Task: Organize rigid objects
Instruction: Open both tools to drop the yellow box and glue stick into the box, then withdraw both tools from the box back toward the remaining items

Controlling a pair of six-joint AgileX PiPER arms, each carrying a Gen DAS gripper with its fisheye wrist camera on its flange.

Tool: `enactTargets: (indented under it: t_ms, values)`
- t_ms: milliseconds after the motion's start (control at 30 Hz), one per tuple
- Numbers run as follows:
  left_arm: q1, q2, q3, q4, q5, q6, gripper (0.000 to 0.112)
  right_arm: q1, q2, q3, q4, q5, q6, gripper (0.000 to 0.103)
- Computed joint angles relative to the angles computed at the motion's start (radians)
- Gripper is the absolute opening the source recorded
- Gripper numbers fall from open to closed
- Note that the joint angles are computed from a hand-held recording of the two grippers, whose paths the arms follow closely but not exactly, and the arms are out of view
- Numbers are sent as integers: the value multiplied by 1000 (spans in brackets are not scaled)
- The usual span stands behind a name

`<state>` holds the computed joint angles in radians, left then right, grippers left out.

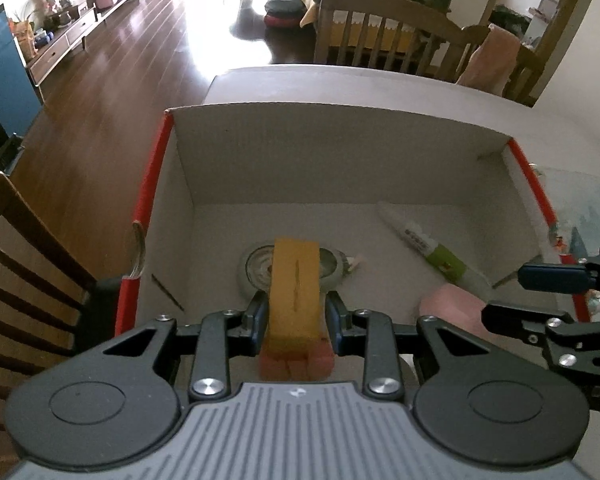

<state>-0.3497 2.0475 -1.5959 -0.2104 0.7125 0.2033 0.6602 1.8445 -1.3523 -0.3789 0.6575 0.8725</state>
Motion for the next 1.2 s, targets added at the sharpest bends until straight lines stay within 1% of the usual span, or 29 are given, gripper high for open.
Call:
enactTargets:
  t_ms: [167,200,300,367,600,667,700,733,867,933,1000,1033,1067,1200]
  values:
    - [8,-69,73,-24,-22,14,30,24,-91,78,-32,-18,46,50]
    - [9,-85,90,-28,-28,14,32,28,-109,92,-38,-21,53,50]
    - [11,-137,146,-42,-60,12,52,50,-165,132,-69,-22,83,53]
    - [4,-179,187,-41,-90,7,53,69,-200,153,-95,-16,110,55]
    - [-31,-306,268,-46,-120,-10,53,138,-313,225,-203,4,222,64]
    - [-45,-334,281,-37,-124,-26,63,154,-348,248,-228,12,249,65]
    - [-54,-350,289,-32,-129,-36,70,162,-366,260,-237,14,259,67]
    - [-64,-368,301,-28,-135,-44,72,170,-386,272,-247,19,270,71]
    - [-96,-410,314,-29,-122,-67,72,207,-460,321,-293,43,323,77]
    - [-119,-436,335,-21,-129,-84,72,224,-496,343,-317,55,348,82]
    - [-152,-461,352,6,-137,-123,73,241,-539,370,-339,65,373,85]
    - [-173,-473,357,34,-140,-158,79,251,-562,386,-354,70,388,87]
    - [-195,-486,369,69,-150,-200,82,262,-582,400,-372,76,406,88]
    - [-274,-518,390,173,-177,-345,83,309,-669,471,-455,108,476,92]
